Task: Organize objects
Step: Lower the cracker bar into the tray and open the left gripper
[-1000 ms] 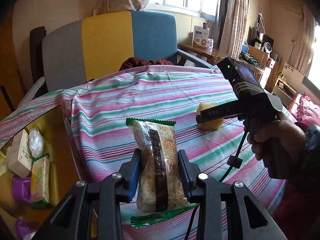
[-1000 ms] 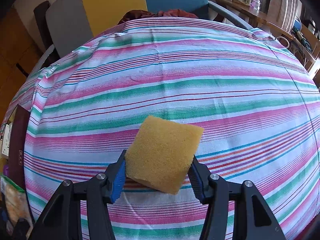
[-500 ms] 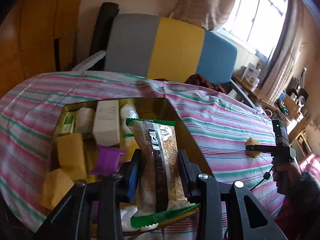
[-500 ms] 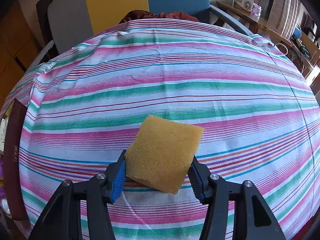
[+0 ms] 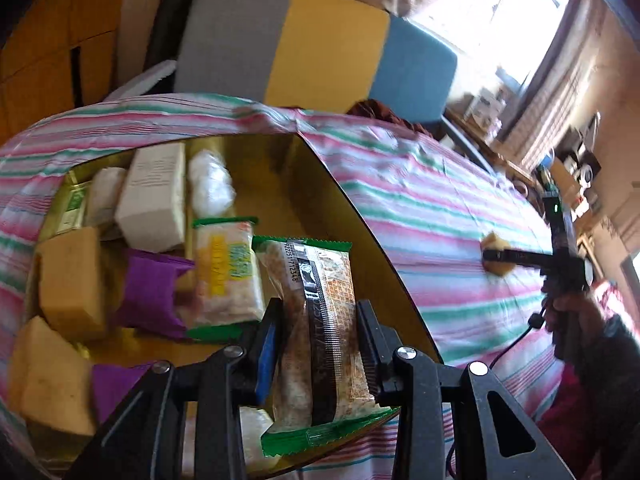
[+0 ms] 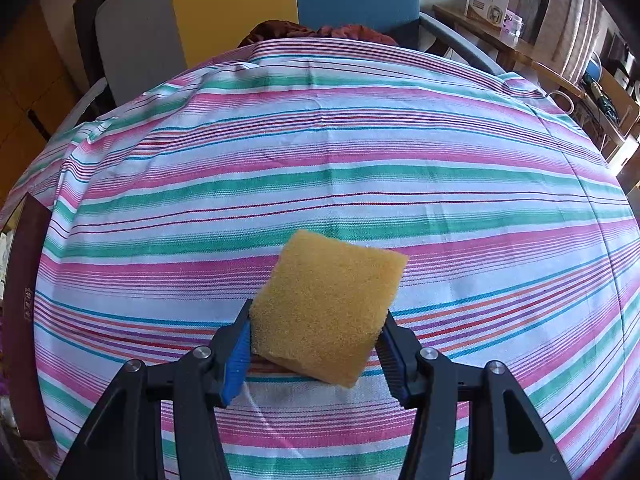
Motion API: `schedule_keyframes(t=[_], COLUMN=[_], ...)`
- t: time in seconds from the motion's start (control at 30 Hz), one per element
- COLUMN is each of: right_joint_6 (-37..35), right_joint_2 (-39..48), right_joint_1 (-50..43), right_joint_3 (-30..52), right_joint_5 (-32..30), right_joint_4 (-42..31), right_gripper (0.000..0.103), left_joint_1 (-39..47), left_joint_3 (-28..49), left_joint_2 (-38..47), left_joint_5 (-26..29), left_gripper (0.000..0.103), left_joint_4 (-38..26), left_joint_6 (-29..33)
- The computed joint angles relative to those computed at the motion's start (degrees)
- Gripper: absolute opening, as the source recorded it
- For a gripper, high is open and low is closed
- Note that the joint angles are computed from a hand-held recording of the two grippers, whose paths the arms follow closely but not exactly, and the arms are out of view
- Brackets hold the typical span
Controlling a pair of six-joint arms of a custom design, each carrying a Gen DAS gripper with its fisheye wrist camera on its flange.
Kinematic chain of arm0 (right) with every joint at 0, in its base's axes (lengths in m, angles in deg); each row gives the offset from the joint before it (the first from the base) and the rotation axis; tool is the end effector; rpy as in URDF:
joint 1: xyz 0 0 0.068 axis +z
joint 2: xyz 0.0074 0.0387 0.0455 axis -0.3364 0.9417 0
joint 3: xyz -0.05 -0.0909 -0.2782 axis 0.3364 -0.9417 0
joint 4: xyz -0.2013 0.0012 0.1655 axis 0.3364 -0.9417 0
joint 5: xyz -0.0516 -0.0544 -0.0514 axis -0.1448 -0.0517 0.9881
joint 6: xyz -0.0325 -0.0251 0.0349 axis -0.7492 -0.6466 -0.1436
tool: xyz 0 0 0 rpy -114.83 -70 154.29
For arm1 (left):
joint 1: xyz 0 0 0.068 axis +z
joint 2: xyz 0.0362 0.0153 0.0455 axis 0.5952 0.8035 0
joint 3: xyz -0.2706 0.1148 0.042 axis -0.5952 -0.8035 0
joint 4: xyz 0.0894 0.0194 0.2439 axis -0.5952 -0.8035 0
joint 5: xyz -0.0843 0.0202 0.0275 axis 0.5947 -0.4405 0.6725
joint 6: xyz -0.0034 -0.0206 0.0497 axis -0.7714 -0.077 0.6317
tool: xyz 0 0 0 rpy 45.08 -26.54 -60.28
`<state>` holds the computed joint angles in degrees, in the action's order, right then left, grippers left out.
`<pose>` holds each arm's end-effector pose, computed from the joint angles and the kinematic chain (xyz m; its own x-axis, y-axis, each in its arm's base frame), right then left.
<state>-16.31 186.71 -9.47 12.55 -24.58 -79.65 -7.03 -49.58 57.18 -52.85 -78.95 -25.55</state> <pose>0.3746 0.0698 0.1361 -0.8873 -0.1808 -0.4243 -0.2220 0.9738 0.0492 0.1396 -0.1150 0.1623 -0.7434 -0.2845 -0.6053 -0.1419 0.9515 -0.2729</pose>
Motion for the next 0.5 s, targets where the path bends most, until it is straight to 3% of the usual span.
schedule_keyframes(t=[0.2, 0.5], right_joint_6=[0.04, 0.65], right_joint_2=[0.29, 0.18], right_joint_1=[0.32, 0.91], right_joint_3=[0.33, -0.22], right_joint_5=[0.33, 1.44], right_joint_4=[-0.07, 0.91], right_gripper=[0.056, 0.056], left_joint_1=[2.39, -0.42], left_joint_3=[0.21, -1.45], left_joint_2=[9.58, -0.27], left_joint_5=[3.86, -2.0], left_gripper=[0.039, 0.041], left_joint_4=[3.88, -3.22], left_joint_6=[1.13, -1.84])
